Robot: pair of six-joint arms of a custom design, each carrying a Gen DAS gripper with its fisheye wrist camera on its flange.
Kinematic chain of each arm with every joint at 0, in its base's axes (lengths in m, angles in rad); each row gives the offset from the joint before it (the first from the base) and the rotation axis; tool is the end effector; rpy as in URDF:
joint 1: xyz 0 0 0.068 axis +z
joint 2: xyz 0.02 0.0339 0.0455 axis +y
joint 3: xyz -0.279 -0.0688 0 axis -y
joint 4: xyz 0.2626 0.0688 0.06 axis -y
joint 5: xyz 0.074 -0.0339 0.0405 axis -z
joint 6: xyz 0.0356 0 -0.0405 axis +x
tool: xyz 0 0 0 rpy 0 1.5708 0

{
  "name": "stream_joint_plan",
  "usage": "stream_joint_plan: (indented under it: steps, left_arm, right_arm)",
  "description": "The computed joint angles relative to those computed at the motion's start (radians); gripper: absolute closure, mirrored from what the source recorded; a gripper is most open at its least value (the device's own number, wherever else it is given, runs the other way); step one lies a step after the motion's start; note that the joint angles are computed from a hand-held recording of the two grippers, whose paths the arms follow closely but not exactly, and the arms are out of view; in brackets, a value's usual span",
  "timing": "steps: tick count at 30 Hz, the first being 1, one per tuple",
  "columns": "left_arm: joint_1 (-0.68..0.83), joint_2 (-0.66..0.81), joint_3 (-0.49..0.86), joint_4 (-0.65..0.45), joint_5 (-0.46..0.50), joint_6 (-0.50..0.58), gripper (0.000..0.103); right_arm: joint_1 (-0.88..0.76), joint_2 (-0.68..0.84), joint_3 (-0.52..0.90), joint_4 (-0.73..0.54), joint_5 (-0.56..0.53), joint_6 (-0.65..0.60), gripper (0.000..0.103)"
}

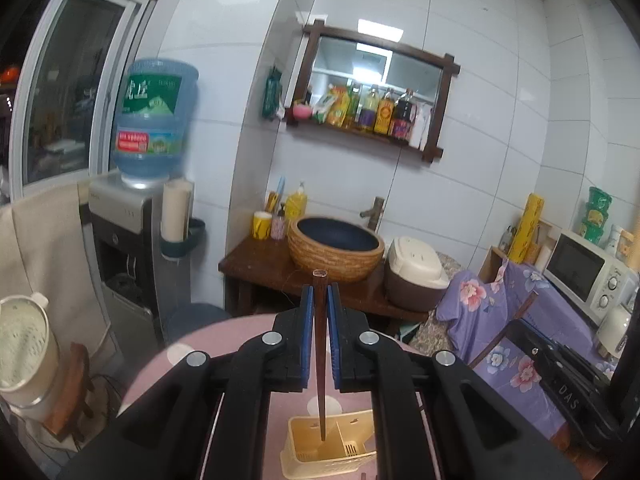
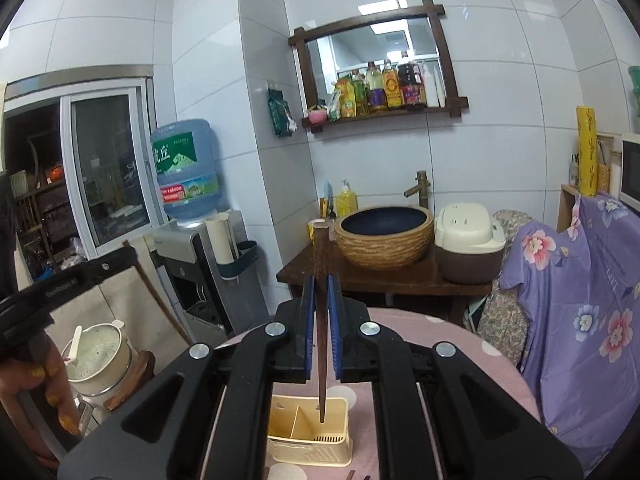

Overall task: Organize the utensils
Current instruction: 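Carry both chopsticks over the beige basket and open both tools to drop them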

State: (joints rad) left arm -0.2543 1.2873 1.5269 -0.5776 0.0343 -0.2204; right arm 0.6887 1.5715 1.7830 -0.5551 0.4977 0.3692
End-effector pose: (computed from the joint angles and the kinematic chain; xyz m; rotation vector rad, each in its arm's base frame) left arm 0.2767 -0.0732 0.4656 0.0560 1.9235 -0.3526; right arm 0.2914 0.2179 0.4708 0.0326 1.8787 0.2516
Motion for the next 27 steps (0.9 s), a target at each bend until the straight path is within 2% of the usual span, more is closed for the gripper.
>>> stream_joint_plan:
  steps: [6,12,17,27]
  left_arm:
    - [-0.002,0.035,-0.128,0.077,0.019,-0.031,0.095]
    - [0.0,0.078,-0.199,0.104,0.034,-0.024,0.095]
    - [0.005,0.099,-0.233,0.115,0.043,-0.026,0.095]
    - [0.0,0.108,-0.242,0.122,0.029,-0.018,0.095]
  right_arm:
    - [-0.032,0.039,-0.111,0.051,-0.066,0.081,0.095]
    - [-0.049,0.066,-0.179,0.076,-0.108,0.113,0.095]
    - [-0.059,0.075,-0.204,0.079,-0.138,0.132,0.095]
    - [-0.065,0.073,-0.24,0.112,-0.133,0.146,0.095]
